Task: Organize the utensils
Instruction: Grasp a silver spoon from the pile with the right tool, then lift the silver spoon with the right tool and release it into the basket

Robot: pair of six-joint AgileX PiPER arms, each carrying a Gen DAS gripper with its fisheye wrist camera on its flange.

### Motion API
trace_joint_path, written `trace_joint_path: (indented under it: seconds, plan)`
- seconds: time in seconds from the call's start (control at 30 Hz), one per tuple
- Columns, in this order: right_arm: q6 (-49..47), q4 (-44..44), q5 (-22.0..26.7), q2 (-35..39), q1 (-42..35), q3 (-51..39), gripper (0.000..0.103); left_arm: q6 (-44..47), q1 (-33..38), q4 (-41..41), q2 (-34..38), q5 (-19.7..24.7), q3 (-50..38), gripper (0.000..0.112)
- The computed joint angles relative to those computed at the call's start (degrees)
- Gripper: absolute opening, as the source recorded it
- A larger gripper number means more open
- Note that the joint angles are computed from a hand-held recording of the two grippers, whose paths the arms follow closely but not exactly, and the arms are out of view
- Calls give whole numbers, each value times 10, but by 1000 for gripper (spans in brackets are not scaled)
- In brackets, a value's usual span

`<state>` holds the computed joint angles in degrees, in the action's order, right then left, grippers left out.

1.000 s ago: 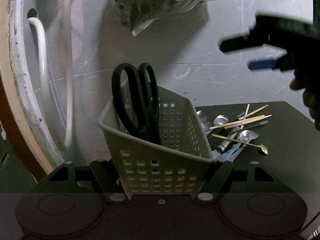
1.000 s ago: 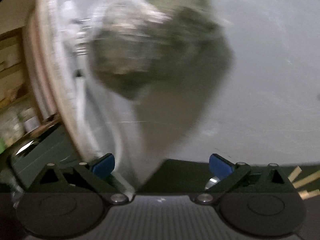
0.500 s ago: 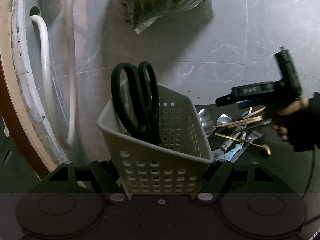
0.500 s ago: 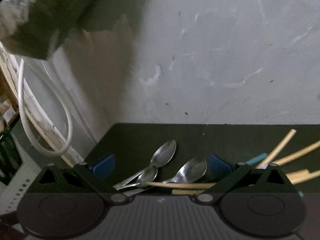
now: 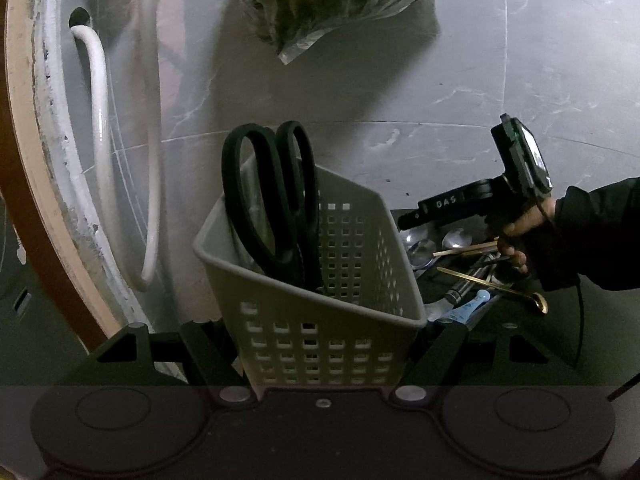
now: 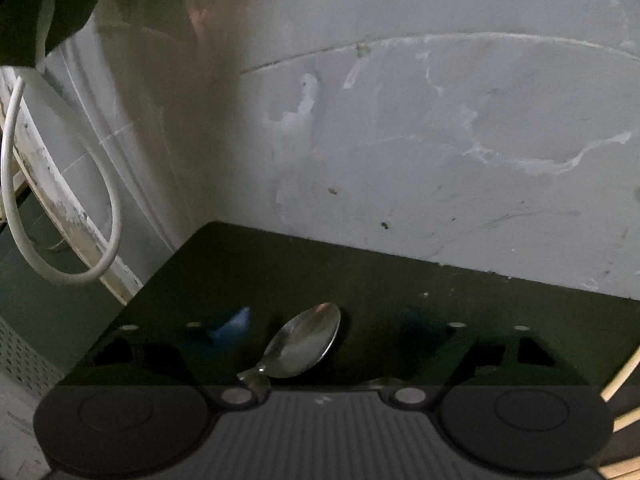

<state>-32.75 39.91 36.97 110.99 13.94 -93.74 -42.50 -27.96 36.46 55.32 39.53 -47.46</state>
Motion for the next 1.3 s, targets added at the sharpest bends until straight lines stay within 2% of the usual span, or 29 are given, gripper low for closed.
trace_joint_path:
  seconds: [0.07,0.13,0.2,0.27,0.3,0.33,0.57,0.73,1.07,1.17,1.3]
  plan:
    - [-9,8,-17,-6,5,16,70,-2,-1,2,0,1,0,77]
    - [-9,0,-27,-9,12,22,57,0,1,0,1,0,-1,77]
    - [8,-20,-33,-8,19,20,49,0,1,0,2,0,-1,77]
    - [28,-43,-30,-5,22,11,35,-1,0,1,2,1,-2,77]
    - [42,-57,-29,-3,24,6,25,-2,0,1,2,1,-2,77]
    - [51,-63,-26,0,25,0,20,-2,-1,2,2,1,-2,77]
    - [39,-4,-38,-9,14,22,9,-6,-3,5,4,0,-2,77]
    - [2,95,-58,-36,-2,64,3,1,4,0,-2,-9,4,77]
    - [-88,245,-122,-131,-1,138,2,16,14,-8,-6,-25,14,77]
    - [-114,286,-122,-163,-6,151,2,20,18,-11,-8,-32,17,77]
    - [-176,366,-95,-211,-25,167,2,24,24,-15,-9,-41,21,77]
